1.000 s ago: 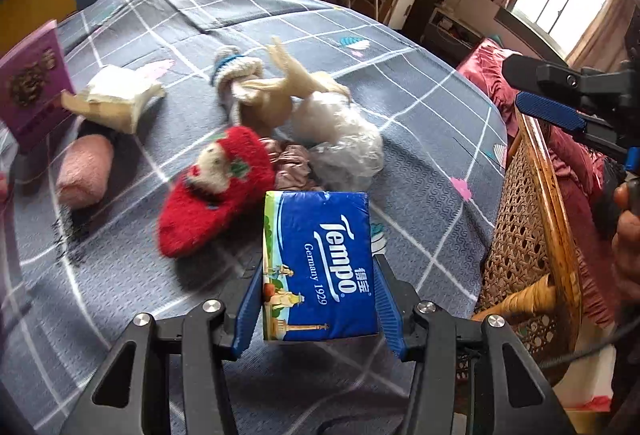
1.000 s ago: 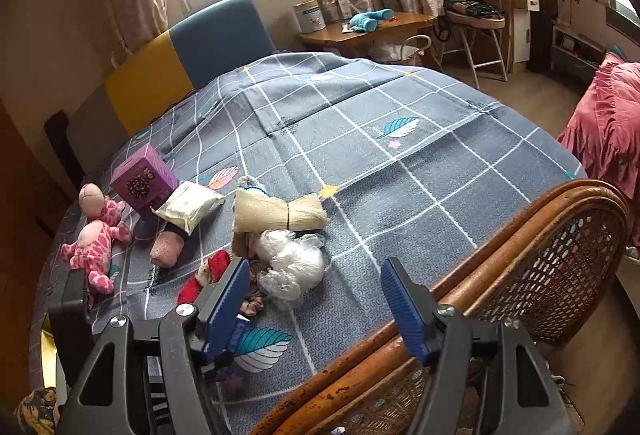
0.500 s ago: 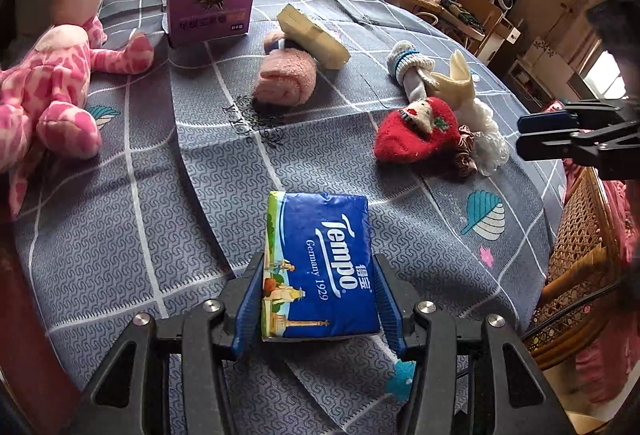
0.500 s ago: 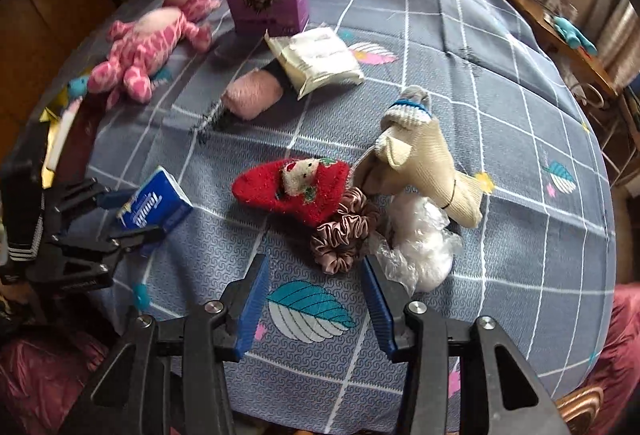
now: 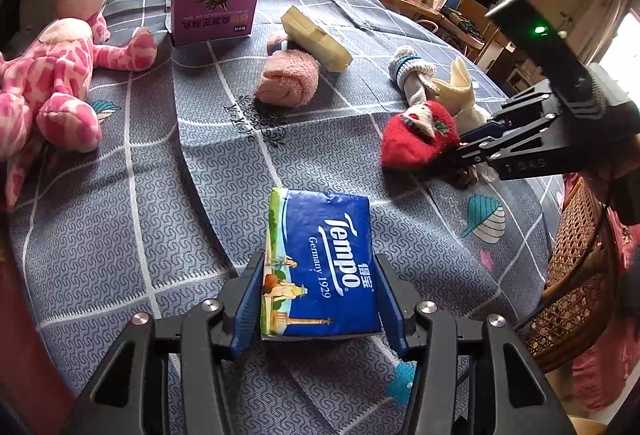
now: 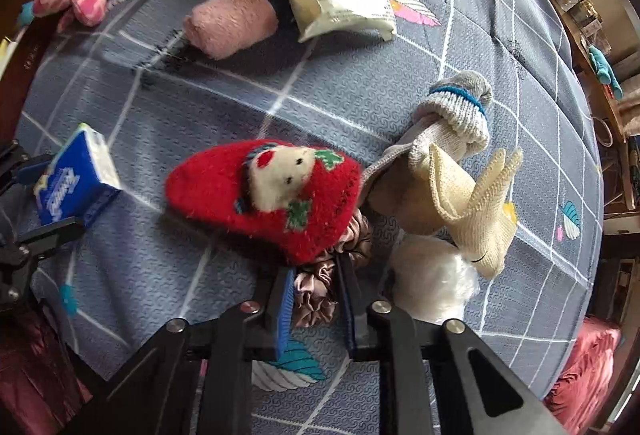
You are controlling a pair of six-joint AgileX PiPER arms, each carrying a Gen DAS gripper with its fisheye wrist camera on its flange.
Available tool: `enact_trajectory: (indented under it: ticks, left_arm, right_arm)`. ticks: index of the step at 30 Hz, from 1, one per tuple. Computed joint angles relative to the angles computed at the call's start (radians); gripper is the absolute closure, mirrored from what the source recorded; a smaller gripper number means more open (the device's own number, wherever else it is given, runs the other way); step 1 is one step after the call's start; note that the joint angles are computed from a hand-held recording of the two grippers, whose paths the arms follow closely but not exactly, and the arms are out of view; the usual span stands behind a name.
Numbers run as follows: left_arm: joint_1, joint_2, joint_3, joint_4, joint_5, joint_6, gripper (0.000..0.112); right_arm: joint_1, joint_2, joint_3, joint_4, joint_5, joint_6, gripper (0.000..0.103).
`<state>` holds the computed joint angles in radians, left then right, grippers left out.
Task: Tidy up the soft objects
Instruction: 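Grasp the brown satin scrunchie with the right gripper while the left holds the tissue pack, then release the tissue pack into the gold tray with the left gripper while the right holds the scrunchie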
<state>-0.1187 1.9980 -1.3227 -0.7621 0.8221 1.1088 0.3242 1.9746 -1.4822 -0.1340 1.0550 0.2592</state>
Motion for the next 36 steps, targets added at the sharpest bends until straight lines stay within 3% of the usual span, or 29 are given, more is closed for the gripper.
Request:
enact_trajectory:
  ticks: [6, 11, 20, 23, 24, 27, 29, 35, 36]
  left_arm:
    - [0.019, 0.005, -0.013, -0.020, 0.031, 0.000, 0.061]
    - [0.052, -0.025, 0.001, -0.032, 0.041, 0.004, 0.061]
    - [0.165, -0.108, 0.015, -0.078, 0.066, 0.029, 0.061]
    - [0.195, -0.115, 0.010, -0.081, 0.076, 0.025, 0.061]
    - [0.204, -0.118, 0.009, -0.082, 0.079, 0.026, 0.061]
    - [0.226, -0.120, 0.009, -0.091, 0.090, 0.032, 0.061]
    - [0.233, -0.125, 0.015, -0.100, 0.092, 0.041, 0.061]
    - [0.237, -0.151, 0.042, -0.115, 0.092, 0.067, 0.061]
    - [0.239, -0.157, 0.048, -0.118, 0.093, 0.073, 0.061]
  right_arm:
    - [0.042, -0.200, 0.139, 0.103, -0.110, -0.014, 0.088]
    - [0.090, -0.258, 0.191, 0.216, -0.246, -0.005, 0.088]
    - [0.186, -0.081, 0.079, 0.145, -0.361, 0.181, 0.088]
    - [0.221, -0.032, 0.046, 0.014, -0.327, 0.301, 0.080]
    - [0.228, -0.027, 0.051, -0.003, -0.331, 0.319, 0.074]
    - [0.222, -0.042, 0.104, 0.012, -0.391, 0.341, 0.058]
    - [0.218, -0.046, 0.119, 0.015, -0.413, 0.353, 0.057]
    - [0.241, -0.004, 0.083, -0.078, -0.385, 0.437, 0.057]
    - [0.243, 0.000, 0.084, -0.088, -0.388, 0.456, 0.069]
